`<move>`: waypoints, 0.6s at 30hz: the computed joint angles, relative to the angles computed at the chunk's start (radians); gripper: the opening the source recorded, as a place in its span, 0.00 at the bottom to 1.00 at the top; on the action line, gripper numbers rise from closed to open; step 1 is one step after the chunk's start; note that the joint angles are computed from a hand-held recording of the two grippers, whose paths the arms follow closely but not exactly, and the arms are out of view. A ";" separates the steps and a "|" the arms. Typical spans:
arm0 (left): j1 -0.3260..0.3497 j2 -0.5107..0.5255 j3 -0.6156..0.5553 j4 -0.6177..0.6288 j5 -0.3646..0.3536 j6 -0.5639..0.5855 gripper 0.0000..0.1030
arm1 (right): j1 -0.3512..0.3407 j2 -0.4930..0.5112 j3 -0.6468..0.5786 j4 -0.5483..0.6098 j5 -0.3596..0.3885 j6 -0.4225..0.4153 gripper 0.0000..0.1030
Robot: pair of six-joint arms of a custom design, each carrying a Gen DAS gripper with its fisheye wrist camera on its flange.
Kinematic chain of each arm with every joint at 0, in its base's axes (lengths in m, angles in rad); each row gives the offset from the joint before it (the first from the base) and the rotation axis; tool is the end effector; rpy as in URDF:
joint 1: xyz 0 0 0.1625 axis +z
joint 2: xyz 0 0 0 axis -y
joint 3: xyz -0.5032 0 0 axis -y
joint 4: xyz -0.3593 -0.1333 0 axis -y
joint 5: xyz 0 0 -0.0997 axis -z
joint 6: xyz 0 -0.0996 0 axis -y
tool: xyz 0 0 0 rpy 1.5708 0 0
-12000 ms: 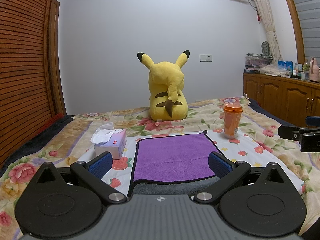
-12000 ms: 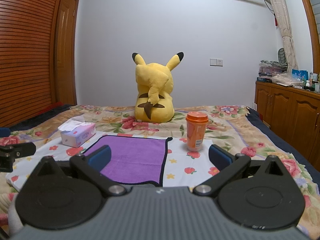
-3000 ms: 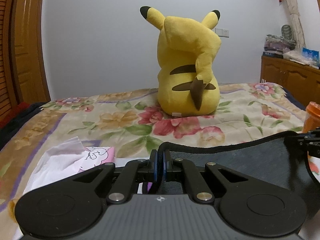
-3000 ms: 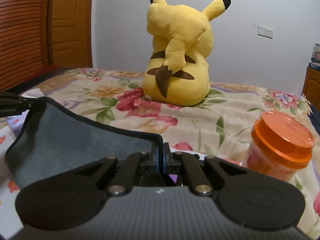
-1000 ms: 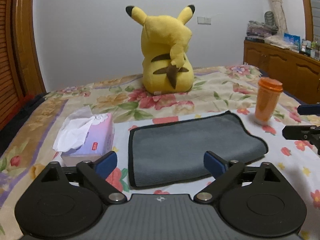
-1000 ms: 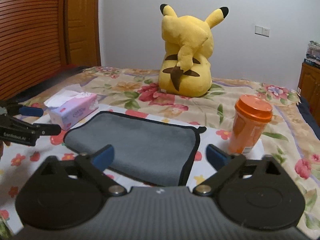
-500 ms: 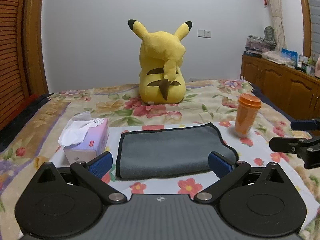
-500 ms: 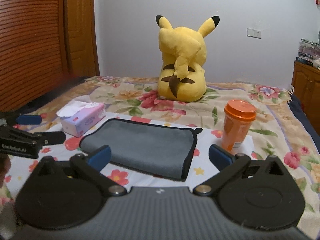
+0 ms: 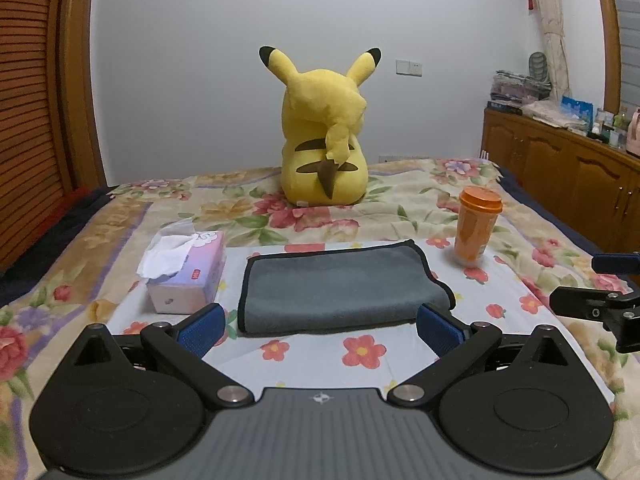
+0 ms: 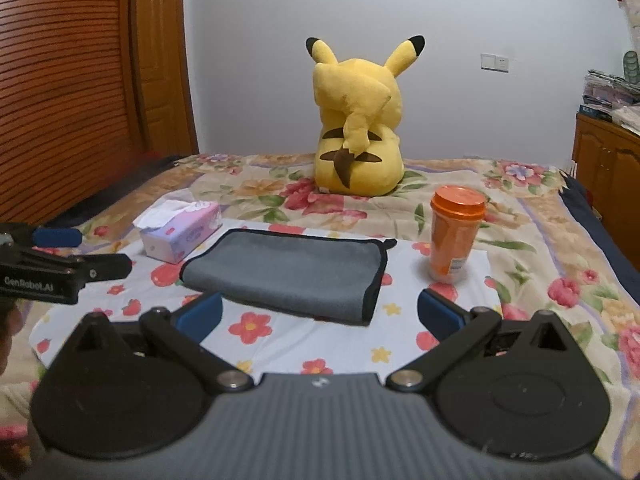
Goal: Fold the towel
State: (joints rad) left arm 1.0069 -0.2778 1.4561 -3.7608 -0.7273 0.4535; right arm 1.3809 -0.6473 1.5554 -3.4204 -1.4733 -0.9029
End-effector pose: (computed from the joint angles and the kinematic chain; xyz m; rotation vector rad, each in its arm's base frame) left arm -0.2148 -0.7283 0.0179 0.5627 2.0726 -1.2044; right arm -0.0033 -0.7746 0.2050 0.9272 -2.3124 1.1461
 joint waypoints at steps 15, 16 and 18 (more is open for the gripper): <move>-0.051 -0.029 0.137 -0.050 0.053 -0.059 1.00 | -0.015 -0.051 0.139 -0.111 0.027 0.027 1.00; -0.052 -0.030 0.144 -0.047 0.055 -0.070 1.00 | -0.017 -0.051 0.144 -0.117 0.026 0.028 1.00; -0.055 -0.030 0.158 -0.044 0.058 -0.084 1.00 | -0.018 -0.053 0.154 -0.128 0.021 0.030 1.00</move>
